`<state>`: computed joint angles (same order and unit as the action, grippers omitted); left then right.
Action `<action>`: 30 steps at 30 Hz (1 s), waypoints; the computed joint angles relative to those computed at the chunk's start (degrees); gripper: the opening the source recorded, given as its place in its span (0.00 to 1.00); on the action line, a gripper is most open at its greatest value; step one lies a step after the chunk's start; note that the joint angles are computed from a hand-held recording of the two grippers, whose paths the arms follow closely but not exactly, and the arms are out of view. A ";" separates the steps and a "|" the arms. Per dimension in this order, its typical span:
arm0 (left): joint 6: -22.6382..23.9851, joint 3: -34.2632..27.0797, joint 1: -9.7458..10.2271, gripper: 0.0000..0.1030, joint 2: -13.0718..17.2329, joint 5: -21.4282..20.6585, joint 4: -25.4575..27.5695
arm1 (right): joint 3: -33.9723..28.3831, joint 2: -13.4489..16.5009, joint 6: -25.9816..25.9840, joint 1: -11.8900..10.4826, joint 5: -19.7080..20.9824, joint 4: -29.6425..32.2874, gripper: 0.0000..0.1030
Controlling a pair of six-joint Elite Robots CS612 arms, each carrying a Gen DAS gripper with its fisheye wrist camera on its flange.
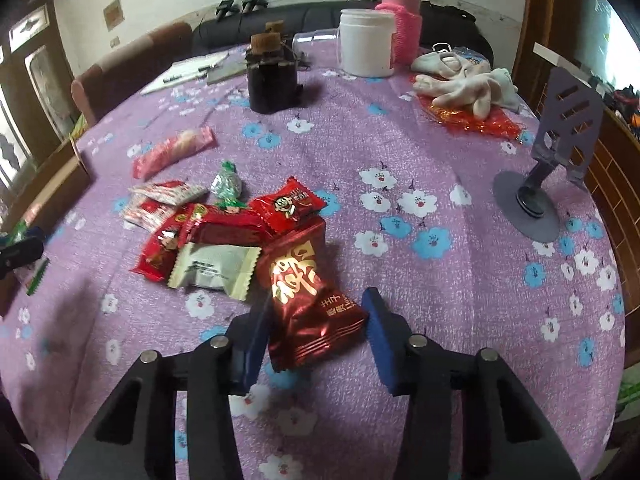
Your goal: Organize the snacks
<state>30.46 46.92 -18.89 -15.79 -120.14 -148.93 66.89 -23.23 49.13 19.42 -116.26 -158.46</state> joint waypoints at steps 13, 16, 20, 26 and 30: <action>-3.15 -0.63 2.16 0.24 0.10 0.06 -3.54 | -2.07 -0.30 -2.85 1.98 -1.44 -5.13 0.12; -4.18 -1.10 2.76 0.24 0.26 0.24 -4.57 | -3.91 0.52 -4.19 2.23 -0.56 -5.37 0.11; -5.52 -2.12 3.62 0.24 0.67 0.83 -5.86 | -7.05 1.76 -6.36 2.72 -0.44 -5.12 0.10; -8.03 -4.76 5.17 0.24 1.81 2.50 -7.04 | -14.44 4.83 -10.78 3.28 1.09 -5.36 0.09; -11.11 -7.94 6.67 0.24 3.23 4.42 -7.25 | -23.07 8.77 -14.34 3.51 4.28 -4.64 0.09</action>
<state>19.35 38.98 -12.22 -12.56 -115.72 -156.18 43.81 -14.46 34.79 22.93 -111.98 -163.10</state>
